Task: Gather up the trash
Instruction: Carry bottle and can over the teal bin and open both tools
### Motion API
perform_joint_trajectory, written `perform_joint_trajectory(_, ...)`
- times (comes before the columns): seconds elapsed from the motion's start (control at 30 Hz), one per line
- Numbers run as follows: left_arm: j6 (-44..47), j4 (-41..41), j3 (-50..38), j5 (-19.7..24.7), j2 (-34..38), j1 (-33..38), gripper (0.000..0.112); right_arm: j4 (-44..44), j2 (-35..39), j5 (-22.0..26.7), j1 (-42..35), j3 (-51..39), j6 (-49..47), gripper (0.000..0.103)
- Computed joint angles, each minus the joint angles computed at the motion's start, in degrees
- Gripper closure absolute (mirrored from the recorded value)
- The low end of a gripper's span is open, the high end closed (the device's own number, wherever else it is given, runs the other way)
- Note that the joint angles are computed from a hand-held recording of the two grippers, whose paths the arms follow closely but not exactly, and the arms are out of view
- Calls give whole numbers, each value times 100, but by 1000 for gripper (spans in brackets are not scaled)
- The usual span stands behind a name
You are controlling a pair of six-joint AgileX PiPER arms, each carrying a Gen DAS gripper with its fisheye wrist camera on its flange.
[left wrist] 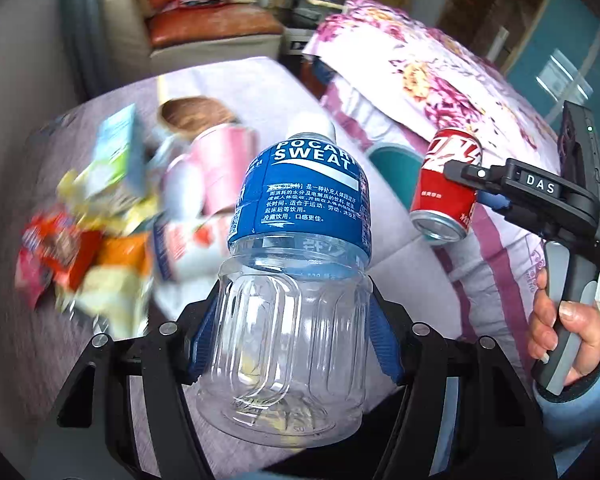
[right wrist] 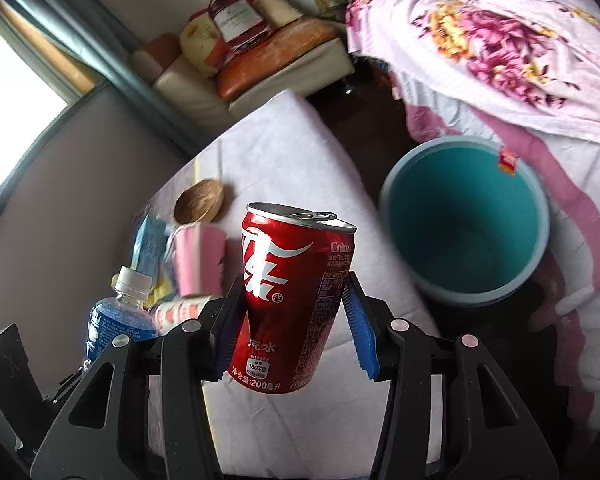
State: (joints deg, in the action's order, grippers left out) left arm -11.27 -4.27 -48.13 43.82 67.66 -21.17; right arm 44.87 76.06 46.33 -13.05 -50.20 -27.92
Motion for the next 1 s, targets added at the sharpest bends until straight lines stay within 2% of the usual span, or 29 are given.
perform_joint_trajectory(0.13, -188, 88, -1177, -192, 1469, -762, 47, 121, 423, 135, -1183, -379, -528, 57)
perform_joint_trajectory(0.27, -199, 197, -2524, -51, 2942, -1243, 47, 196, 1033, 43, -1856, -742, -909, 57)
perform_joint_trajectory(0.4, -239, 307, -4003, 419, 4378, -1595, 47, 209, 1648, -99, -2183, -1039, -1167, 57)
perform_joint_trajectory(0.53, -217, 395, -5560, 1161, 5691, -1797, 47, 59, 2120, -258, -2238, -1282, -1118, 57)
perform_joint_trajectory(0.8, -82, 500, -7851, 2391, 7255, -1964, 46, -80, 2711, -234, -2204, -1599, -958, 57)
perform_joint_trajectory(1.0, -57, 395, -8218, 2599, 7583, -1935, 45, -203, 2874, -214, -2106, -1705, -835, 57)
